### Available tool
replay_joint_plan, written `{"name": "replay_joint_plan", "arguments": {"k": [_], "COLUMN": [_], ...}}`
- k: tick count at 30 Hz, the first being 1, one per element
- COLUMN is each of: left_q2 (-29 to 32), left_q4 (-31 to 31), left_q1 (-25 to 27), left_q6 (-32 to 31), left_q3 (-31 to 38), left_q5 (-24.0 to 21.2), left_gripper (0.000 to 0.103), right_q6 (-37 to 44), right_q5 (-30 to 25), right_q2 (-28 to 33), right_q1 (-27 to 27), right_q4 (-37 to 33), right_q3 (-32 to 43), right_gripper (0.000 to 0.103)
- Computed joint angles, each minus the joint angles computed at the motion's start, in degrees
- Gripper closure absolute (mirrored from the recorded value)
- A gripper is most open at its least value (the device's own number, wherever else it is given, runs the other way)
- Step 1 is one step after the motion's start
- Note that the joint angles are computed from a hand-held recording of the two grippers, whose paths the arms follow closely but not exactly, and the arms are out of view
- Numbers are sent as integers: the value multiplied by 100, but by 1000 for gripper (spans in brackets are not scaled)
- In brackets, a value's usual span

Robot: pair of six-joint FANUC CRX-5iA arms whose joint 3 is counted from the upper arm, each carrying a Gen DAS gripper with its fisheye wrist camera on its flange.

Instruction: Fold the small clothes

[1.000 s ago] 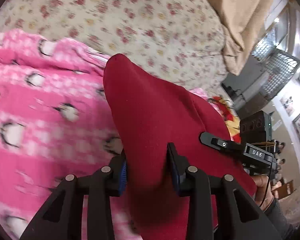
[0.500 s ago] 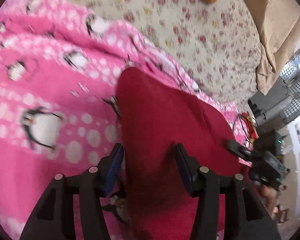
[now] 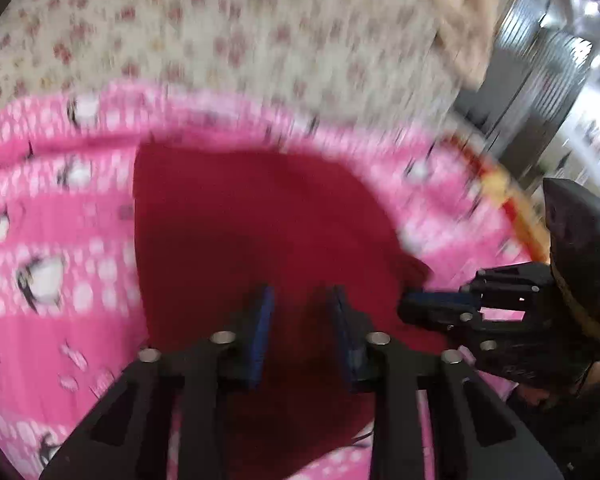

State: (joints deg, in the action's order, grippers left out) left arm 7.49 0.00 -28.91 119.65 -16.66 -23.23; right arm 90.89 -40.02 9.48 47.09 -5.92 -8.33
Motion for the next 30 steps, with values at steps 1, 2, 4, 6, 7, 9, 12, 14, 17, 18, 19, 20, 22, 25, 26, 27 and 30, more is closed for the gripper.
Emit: {"name": "replay_joint_plan", "arguments": {"k": [1,2,4,6,7,9,12,14,17,18,19,20,22,25,26,27,30], "left_q2": [32,3,-123,-301,-401,-484,-335,-229,-290,-306,-231,-193,-20,138,117,77,-62], "left_q4": [-63,45,1041,1414,1150,430,-430,-1029,-1656,-1957,-2362,-2466,-2371,-2189,-2101,-1969,-1563], "left_q1": [1,45,179,188,169,66,-164,-332,-590,-722,-914,-979,-979,-916,-882,-816,-636], "left_q6": [121,136,-505,-597,-267,496,1286,1792,2501,2725,3003,3051,2925,2788,2763,2729,2666], "left_q3": [14,-52,-555,-882,-903,-759,-335,-1,148,223,450,521,649,707,655,551,200], "left_q5": [25,122,679,1038,1057,870,323,-118,-298,-426,-758,-887,-1079,-1168,-1111,-973,-536], "left_gripper": [100,100,100,100,100,100,100,100,100,100,100,100,99,99,99,99,99], "right_q6": [-90,88,130,195,158,122,37,34,-3,-47,-86,-129,-110,-20,-30,-38,163], "right_q5": [-196,-92,-164,-262,-319,-286,-168,-133,168,255,319,359,218,-26,-56,-83,45], "right_q2": [176,163,153,138,124,116,84,150,58,32,22,14,59,150,162,170,34], "right_q1": [38,29,-6,-118,-136,-112,-55,-87,-74,-31,13,51,17,-82,-89,-103,-240], "right_q4": [114,45,-53,-331,-377,-358,-250,-320,-351,-247,-131,-28,-112,-338,-354,-387,-782], "right_q3": [38,11,87,156,183,153,52,106,-77,-148,-198,-240,-139,67,90,117,122], "right_gripper": [101,102,102,102,101,98,97,96,96,96,96,96,96,96,96,96,96]}}
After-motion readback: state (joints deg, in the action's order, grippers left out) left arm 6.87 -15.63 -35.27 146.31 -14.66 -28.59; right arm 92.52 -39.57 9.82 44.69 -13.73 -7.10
